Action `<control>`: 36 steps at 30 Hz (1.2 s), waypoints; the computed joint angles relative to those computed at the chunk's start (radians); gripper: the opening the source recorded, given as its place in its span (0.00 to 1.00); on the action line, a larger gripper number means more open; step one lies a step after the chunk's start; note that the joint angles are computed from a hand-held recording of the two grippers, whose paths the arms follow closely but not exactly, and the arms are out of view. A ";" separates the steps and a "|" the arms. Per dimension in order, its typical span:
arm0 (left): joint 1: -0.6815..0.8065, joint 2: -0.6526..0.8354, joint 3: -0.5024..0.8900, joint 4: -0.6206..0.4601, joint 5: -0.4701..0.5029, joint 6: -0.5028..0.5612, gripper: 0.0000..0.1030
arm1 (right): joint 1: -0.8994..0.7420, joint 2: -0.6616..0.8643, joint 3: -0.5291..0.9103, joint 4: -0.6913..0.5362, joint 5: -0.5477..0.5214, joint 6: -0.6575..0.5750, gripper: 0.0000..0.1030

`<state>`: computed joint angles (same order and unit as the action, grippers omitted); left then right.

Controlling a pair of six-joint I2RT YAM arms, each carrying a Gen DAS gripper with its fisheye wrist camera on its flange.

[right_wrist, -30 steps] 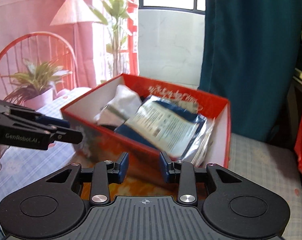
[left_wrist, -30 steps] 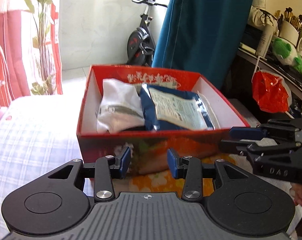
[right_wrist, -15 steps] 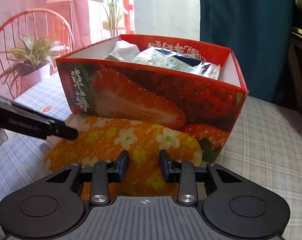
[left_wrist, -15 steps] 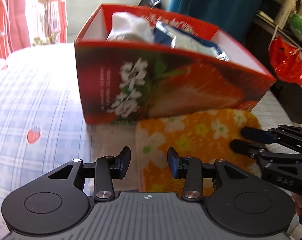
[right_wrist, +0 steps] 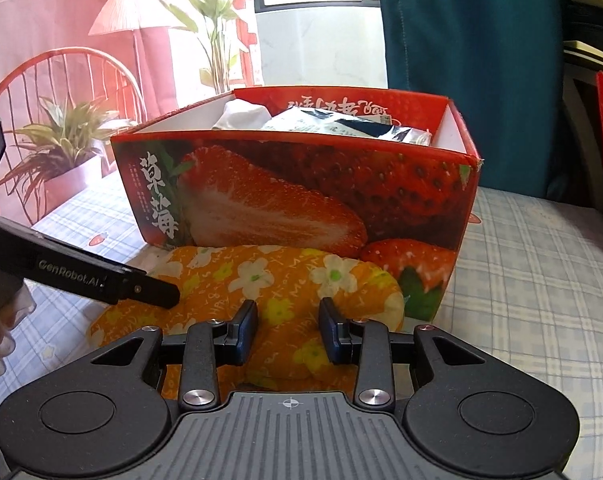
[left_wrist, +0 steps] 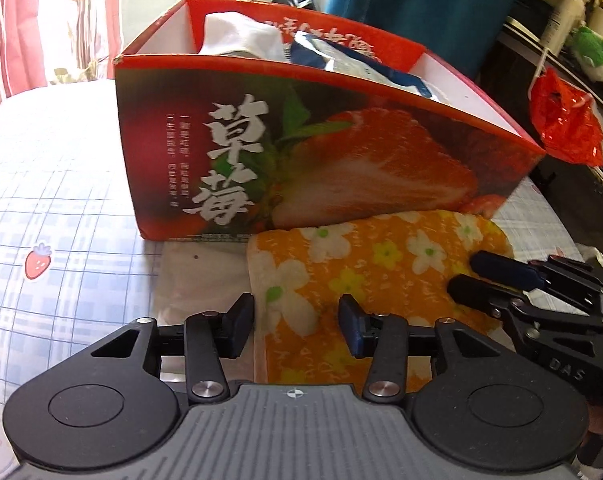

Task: Organize soft objects
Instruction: 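Move both open tools to the orange floral cloth beside the box, then close the left tool on the orange cloth edge while the right tool grips another edge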

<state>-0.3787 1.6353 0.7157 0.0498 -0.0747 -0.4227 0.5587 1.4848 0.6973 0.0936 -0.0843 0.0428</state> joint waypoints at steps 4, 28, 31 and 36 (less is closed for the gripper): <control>-0.029 -0.042 -0.060 0.049 -0.024 -0.018 0.17 | 0.005 -0.009 -0.010 0.006 0.010 0.026 0.32; -0.174 -0.233 -0.325 0.118 -0.169 -0.263 0.12 | 0.147 -0.286 -0.203 0.001 0.232 0.179 0.38; -0.170 -0.229 -0.336 0.134 -0.162 -0.270 0.13 | 0.121 -0.265 -0.202 -0.004 0.230 0.195 0.40; -0.167 -0.224 -0.350 0.165 -0.158 -0.275 0.15 | 0.108 -0.235 -0.216 0.008 0.191 0.218 0.39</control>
